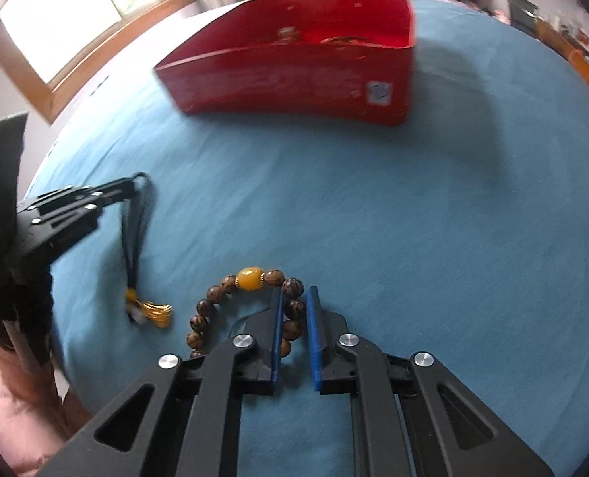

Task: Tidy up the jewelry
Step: 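Grasp the black cord pendant with the left tool while the right tool grasps the wooden bead bracelet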

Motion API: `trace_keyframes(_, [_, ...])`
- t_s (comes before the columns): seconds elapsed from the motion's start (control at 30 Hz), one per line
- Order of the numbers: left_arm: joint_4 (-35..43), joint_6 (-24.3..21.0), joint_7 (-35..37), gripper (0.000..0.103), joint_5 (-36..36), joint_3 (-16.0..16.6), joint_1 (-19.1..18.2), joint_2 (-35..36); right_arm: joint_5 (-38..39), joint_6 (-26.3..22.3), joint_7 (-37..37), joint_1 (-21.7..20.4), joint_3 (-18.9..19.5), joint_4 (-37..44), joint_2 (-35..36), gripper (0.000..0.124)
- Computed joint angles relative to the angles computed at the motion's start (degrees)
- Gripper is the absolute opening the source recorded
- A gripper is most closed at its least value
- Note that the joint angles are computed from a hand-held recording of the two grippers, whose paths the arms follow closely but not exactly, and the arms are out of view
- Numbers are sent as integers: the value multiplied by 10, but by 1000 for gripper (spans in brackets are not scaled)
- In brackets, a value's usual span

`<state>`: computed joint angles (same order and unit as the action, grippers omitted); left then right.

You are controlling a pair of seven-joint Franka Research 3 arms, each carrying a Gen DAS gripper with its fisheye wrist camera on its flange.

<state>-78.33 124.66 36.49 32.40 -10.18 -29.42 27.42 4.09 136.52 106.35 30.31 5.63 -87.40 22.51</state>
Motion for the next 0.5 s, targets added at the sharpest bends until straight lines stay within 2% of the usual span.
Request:
trace_keyframes(0.07, [-7,0,6,3,-10,0,11,-6,5,-7,5,-5,-2,6,5,11])
trace_keyframes(0.1, [-17,7,7,7,-20,-3,17,-13,13,-7,1,-9,0,6,5,11])
trace_keyframes(0.2, [-52,33,1,8,-19,-5,23,-42,19,-3,-3,-11,1,-1,1,11])
trace_keyframes(0.23, [-62,39,0,11,-20,-8,26,-51,19,-4,-4,-11,1,-1,1,11])
trace_keyframes(0.27, [-72,45,2,19,-27,-12,29,-60,17,-6,-4,-10,0,0,1,11])
trace_keyframes(0.4, [-88,67,35,21,-83,-39,42,-74,15,-7,-6,-11,0,-8,-7,11])
trace_keyframes(0.5, [-76,62,83,21,-151,-60,50,-60,15,-7,-4,-11,1,-5,-4,11])
